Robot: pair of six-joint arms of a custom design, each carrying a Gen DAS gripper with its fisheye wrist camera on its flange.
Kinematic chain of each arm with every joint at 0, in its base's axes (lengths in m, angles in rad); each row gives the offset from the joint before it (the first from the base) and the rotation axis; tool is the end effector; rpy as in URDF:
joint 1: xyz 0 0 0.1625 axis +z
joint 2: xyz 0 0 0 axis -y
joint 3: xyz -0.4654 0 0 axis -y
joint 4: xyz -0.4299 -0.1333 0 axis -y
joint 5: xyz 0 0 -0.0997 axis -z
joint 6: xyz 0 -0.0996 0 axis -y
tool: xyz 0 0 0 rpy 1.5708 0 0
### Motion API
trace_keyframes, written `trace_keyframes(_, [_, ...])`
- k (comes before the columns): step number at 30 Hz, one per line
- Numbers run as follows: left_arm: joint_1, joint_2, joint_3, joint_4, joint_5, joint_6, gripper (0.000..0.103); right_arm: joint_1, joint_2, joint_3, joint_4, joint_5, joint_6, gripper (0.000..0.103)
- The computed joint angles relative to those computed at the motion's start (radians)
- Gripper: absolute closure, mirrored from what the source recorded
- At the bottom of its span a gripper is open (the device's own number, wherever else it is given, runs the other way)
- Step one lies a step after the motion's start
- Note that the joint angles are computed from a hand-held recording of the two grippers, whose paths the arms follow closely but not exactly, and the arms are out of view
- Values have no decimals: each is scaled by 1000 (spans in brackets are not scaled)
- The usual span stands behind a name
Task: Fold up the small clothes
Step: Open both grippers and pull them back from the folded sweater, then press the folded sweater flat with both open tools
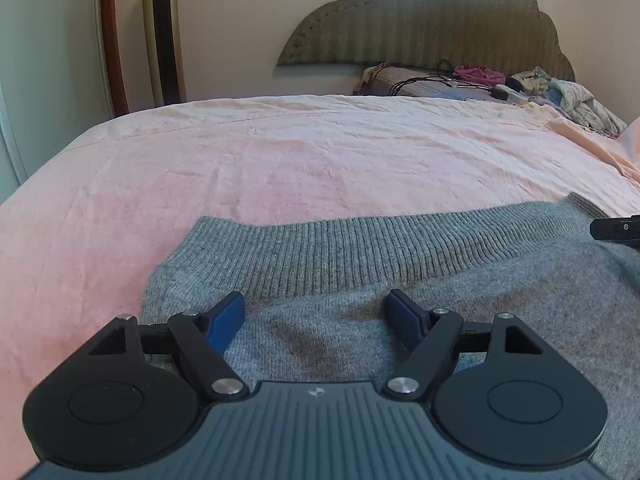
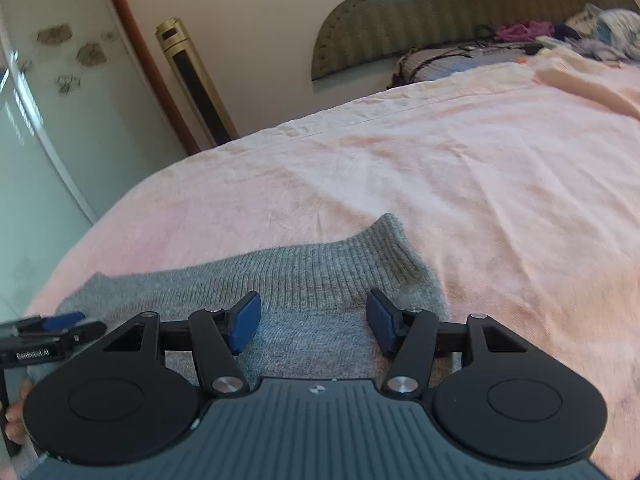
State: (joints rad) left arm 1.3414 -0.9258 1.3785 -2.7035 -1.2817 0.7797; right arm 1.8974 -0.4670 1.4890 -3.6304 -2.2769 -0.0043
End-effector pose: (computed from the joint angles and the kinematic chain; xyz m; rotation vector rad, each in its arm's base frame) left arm -0.0254 -0.8197 0.3348 1.1308 2.3225 -0.7762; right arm 0.3075 -0.6938 0.0526 -0.0964 -2.2989 1.4021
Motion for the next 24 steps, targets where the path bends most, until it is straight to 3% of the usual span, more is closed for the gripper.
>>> trace_keyframes(1, [-2, 1, 5, -13, 6, -3, 24, 3, 2, -9, 14, -14, 3, 45])
trace_keyframes(3, [-3, -2, 14, -29, 11, -3, 24, 37, 25, -60, 68, -119, 36, 43])
trace_keyframes(5, [-4, -2, 15, -32, 12, -2, 23, 64, 40, -70, 49, -108, 23, 39])
trace_keyframes(6, [-4, -3, 18, -34, 12, -3, 23, 70, 41, -62, 46, -66, 0, 31])
trace_keyframes(7, [-4, -5, 21, -35, 12, -2, 23, 77, 48, -68, 76, -52, -24, 17])
trace_keyframes(9, [-4, -5, 21, -37, 11, 0, 23, 84, 75, -108, 169, -120, -63, 9])
trace_keyframes(10, [-4, -5, 21, -37, 11, 1, 23, 86, 96, -123, 169, -161, -125, 9])
trace_keyframes(12, [-2, -5, 20, -35, 8, -1, 23, 86, 104, -109, 109, -170, -215, 9])
trace_keyframes(16, [-4, -4, 21, -43, 14, 0, 22, 86, 88, -74, 60, -162, -201, 9])
trace_keyframes(19, [-28, -30, 66, -90, 80, -42, 23, 92, 104, -101, 89, -190, -221, 3])
trace_keyframes(22, [-24, -114, 112, 33, -33, -146, 23, 92, 107, -107, 94, -194, -225, 2])
trace_keyframes(24, [-26, -144, 150, 60, -41, -117, 22, 89, 101, -96, 84, -180, -218, 2])
